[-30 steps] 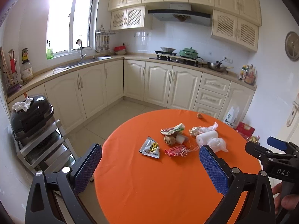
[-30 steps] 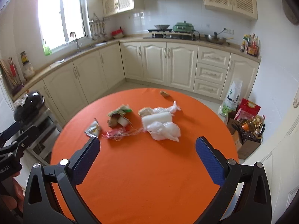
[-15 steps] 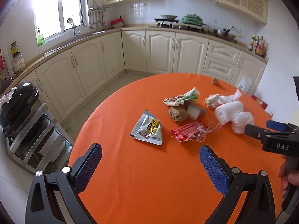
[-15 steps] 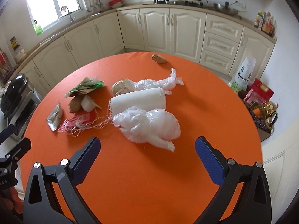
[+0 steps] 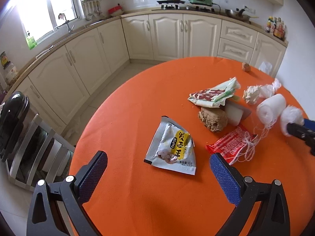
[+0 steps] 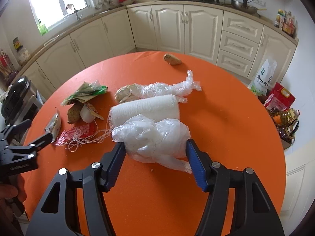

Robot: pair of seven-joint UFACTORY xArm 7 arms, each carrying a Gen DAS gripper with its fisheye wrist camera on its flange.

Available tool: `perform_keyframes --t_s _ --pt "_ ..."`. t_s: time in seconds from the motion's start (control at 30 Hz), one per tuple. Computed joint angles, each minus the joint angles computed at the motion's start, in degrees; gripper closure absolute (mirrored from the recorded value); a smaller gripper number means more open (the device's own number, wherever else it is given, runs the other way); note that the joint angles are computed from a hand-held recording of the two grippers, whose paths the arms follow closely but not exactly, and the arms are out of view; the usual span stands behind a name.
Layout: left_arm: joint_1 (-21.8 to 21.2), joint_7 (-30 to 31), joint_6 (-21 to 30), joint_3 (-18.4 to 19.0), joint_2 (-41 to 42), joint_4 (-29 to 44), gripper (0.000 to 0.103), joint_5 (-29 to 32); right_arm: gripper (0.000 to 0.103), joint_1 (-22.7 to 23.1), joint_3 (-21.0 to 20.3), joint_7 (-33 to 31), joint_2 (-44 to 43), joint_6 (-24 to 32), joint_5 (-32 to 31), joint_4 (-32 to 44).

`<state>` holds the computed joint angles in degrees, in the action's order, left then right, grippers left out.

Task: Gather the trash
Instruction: 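Grasp the foil packet with the left tool while the right tool grasps the clear plastic bag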

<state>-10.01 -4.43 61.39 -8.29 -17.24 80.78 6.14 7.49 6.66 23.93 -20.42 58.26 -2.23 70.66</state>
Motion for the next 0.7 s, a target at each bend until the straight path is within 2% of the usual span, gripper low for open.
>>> perform_keyframes --t_s 0.1,0.17,0.2,0.23,0.4,0.43,0.5,0.57,0.63,0.7 --pt "0.2 0.2 -0.1 -0.3 5.0 3.9 0.003 1.5 0.040 -0.2 -0.1 0.3 -1.6 0.5 -0.1 0.0" --pt "-0.1 0.4 -1.0 0.2 7.1 5.4 0.018 1.2 0.040 -0.1 -0.3 0.3 -2.8 1.0 0.6 -0.3" --pt "-0.2 0.7 -0.8 0.7 8.6 6.9 0.037 0.1 0.040 -0.3 -0.3 0.5 -3.5 1.3 0.6 -0.5" --pt "-0.3 1.2 -0.4 1.2 10.0 8.1 0.049 -1.3 0.040 -0.3 -0.3 0.7 -4.2 1.4 0.7 -0.8" --pt "-0.1 4.6 -5.0 3.0 12.5 8.8 0.063 -5.8 0.040 -0.8 -0.6 1.3 -7.7 2.5 1.7 -3.2" --pt "-0.1 5.5 -5.8 3.3 12.7 8.7 0.070 -7.4 0.040 -1.0 -0.6 1.5 -8.5 2.8 1.8 -3.8" --pt "0.3 7.3 -6.6 3.9 13.5 9.4 0.077 -9.7 0.040 -1.2 -0.6 1.7 -10.3 3.4 2.0 -5.2" --pt "0.6 7.9 -6.4 3.9 14.2 10.0 0.090 -10.4 0.040 -1.3 -0.7 2.1 -11.4 3.6 2.5 -6.0" --pt "0.7 8.4 -6.2 3.9 15.0 10.2 0.091 -11.4 0.040 -1.5 -0.7 2.3 -12.7 4.2 2.5 -6.8" --pt "0.5 8.2 -6.1 3.5 15.5 10.5 0.088 -9.2 0.040 -1.6 -0.6 2.6 -13.7 4.5 2.8 -7.4"
